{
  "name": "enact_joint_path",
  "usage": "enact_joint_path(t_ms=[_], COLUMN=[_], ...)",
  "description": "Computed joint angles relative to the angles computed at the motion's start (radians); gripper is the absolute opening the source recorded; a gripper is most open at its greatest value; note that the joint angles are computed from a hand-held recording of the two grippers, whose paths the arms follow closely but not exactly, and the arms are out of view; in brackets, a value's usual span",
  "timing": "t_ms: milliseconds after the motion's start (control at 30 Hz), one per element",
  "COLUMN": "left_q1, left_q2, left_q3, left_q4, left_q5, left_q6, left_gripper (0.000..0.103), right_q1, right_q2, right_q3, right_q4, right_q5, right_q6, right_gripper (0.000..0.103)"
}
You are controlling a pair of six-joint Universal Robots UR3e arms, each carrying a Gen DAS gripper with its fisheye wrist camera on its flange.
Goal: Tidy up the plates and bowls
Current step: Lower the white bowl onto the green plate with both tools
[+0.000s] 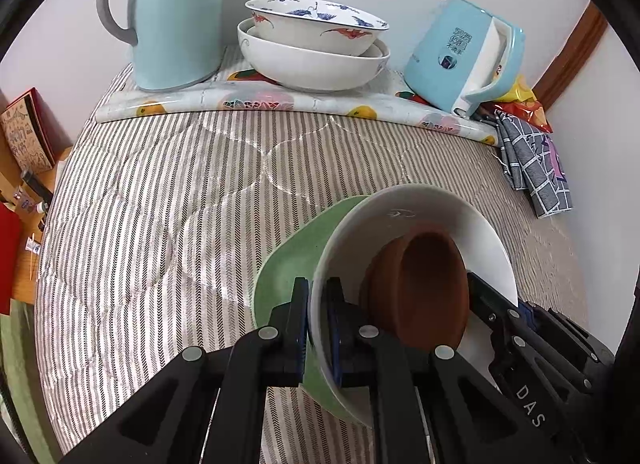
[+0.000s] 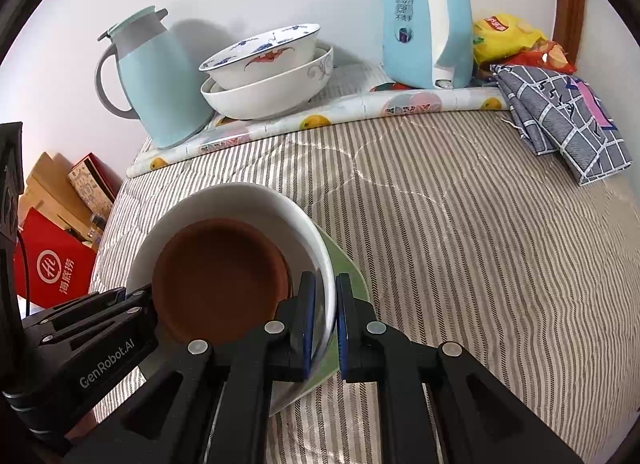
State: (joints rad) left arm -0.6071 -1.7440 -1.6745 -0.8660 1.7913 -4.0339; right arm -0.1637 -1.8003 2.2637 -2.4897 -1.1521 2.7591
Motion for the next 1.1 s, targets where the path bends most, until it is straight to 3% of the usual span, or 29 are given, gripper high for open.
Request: enact_joint_path(t_ms=[533,1100], left_q1=[0.043,0.072], left_q2=[-0.018,-0.003], left_q3=[-0.062,-0.13], left_q4=[0.07,0.168], left_q5=[-0.045,-0.078], left_q6=[0.012,0.04], left_gripper=[0.01,0.017], right_q1=[0.049,0.019], right_q2=[0.137,0.162], right_q3=[-0.035,-0.039], right_q4=[-0.068,-0.084], right_q5=[-0.031,0.023], right_q6=[0.03,-0.002], right_gripper=[0.01,0.012])
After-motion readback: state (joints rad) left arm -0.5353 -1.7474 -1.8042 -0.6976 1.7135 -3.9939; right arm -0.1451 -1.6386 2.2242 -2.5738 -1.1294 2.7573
